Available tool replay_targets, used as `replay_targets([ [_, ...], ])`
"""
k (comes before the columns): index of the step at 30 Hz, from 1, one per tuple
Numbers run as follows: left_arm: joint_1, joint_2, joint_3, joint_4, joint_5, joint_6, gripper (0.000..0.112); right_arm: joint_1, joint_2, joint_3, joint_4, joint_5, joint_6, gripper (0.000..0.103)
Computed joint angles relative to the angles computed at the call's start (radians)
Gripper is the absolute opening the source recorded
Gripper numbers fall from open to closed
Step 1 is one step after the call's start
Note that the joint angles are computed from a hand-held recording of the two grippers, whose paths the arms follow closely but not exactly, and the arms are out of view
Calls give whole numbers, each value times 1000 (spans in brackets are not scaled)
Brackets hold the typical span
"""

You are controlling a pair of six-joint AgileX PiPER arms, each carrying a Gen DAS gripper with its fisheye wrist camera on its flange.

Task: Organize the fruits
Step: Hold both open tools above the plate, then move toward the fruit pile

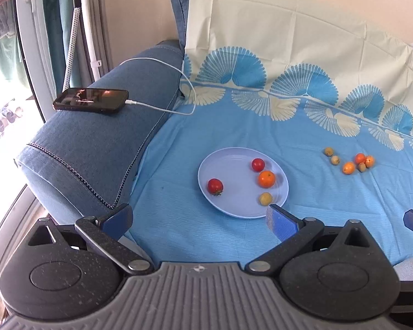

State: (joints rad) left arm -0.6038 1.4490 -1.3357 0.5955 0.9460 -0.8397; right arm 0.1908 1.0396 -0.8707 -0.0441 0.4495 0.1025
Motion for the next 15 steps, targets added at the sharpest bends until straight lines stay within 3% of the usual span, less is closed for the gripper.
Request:
replay_targets([
  [15,-1,-3,2,2,-3,2,103,15,-7,2,-42,2,43,101],
])
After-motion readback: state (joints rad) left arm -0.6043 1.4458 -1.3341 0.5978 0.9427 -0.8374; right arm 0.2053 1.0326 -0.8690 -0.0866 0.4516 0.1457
